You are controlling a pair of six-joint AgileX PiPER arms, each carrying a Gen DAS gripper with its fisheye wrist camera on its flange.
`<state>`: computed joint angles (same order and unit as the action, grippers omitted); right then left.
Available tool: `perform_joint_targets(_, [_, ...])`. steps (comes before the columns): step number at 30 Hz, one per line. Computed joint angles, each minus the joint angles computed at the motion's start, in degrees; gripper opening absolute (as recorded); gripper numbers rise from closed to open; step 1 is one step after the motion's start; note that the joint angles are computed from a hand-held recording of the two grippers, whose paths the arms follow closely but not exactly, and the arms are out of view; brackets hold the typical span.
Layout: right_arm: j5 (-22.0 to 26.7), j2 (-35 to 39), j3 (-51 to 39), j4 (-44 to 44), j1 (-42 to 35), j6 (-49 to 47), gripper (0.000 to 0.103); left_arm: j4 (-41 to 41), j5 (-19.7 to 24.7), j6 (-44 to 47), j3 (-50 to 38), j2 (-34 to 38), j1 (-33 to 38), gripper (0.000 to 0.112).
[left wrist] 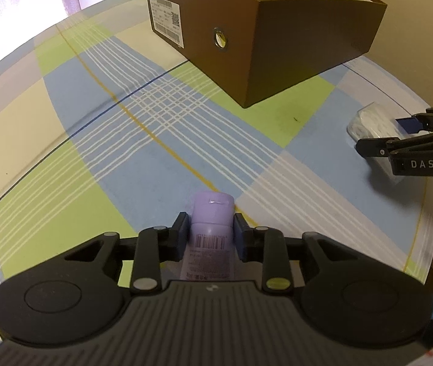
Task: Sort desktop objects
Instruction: 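Lift and carry the purple tube and floss pick box over the brown box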
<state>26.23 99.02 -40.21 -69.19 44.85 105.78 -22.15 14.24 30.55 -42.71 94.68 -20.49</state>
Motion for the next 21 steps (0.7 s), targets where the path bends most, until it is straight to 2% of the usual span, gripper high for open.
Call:
perform_joint_targets(6, [-6.4,-2.5,1.7,2.8,-4.2,-11.0,0.054,5.8,-0.1,-9.1,0.8,-0.9,-1.8,0.025])
perform_joint_targets(11, [-11.3,-4.8,3.2,7.8,-9.0,-21.5,0.054,17.5,0.6,-25.5,0.7,-1.4,-4.7,0.025])
perform_joint_targets(21, [-17.4,-9.8,5.5,25.3,-16.9,-47.9,0.054,27.4,2.5,-43.6,-1.3,-2.9,-11.0,0.025])
